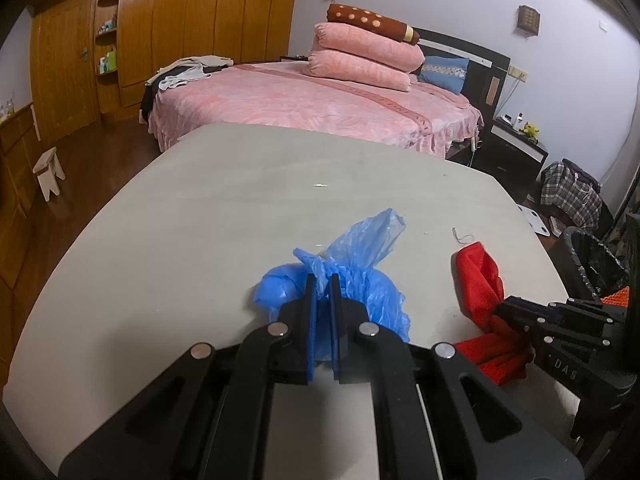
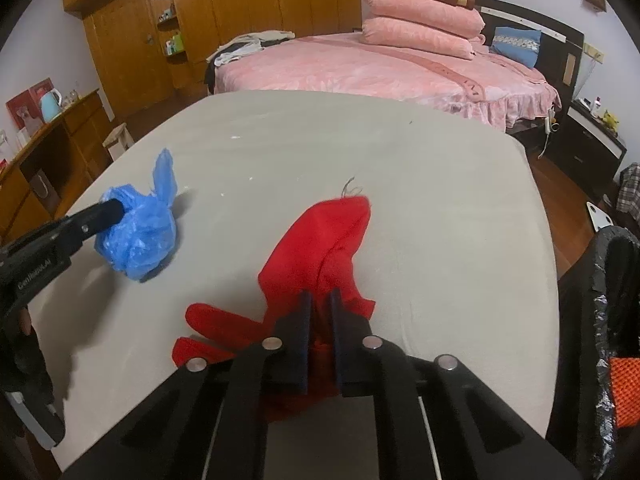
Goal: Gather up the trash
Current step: 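Lower the right gripper onto the red cloth and close on it, then carry the blue bag and red cloth over the bin with both grippers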
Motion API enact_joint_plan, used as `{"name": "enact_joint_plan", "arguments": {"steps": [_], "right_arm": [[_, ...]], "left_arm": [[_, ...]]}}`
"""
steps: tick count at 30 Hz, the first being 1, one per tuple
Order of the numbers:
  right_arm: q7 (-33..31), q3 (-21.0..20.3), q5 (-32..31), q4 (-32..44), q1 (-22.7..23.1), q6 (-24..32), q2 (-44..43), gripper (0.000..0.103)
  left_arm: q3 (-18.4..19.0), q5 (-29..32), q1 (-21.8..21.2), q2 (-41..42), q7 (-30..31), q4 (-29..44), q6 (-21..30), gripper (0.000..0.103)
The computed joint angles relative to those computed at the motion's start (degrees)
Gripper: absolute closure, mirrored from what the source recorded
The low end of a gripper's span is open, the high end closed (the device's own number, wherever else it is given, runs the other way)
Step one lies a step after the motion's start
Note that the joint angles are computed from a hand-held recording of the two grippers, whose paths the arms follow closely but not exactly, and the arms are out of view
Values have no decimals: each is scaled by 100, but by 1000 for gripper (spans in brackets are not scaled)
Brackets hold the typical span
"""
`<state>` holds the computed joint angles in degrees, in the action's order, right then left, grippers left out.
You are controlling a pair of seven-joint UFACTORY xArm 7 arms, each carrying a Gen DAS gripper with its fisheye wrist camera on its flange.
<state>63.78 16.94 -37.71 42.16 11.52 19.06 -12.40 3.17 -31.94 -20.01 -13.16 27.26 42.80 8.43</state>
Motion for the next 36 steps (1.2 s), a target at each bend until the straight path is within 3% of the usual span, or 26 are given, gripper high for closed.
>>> {"name": "enact_joint_plan", "arguments": {"steps": [13,36], "right_arm": [[2,139,-195,32,-298,-120,-531,95],[-933,338,991,-614,-1095,-329,-2050,95]], "left_arm": [[29,-73,-233,-247,40,72,25,98],[-210,259,-675,-352,-300,418,53,98]]}}
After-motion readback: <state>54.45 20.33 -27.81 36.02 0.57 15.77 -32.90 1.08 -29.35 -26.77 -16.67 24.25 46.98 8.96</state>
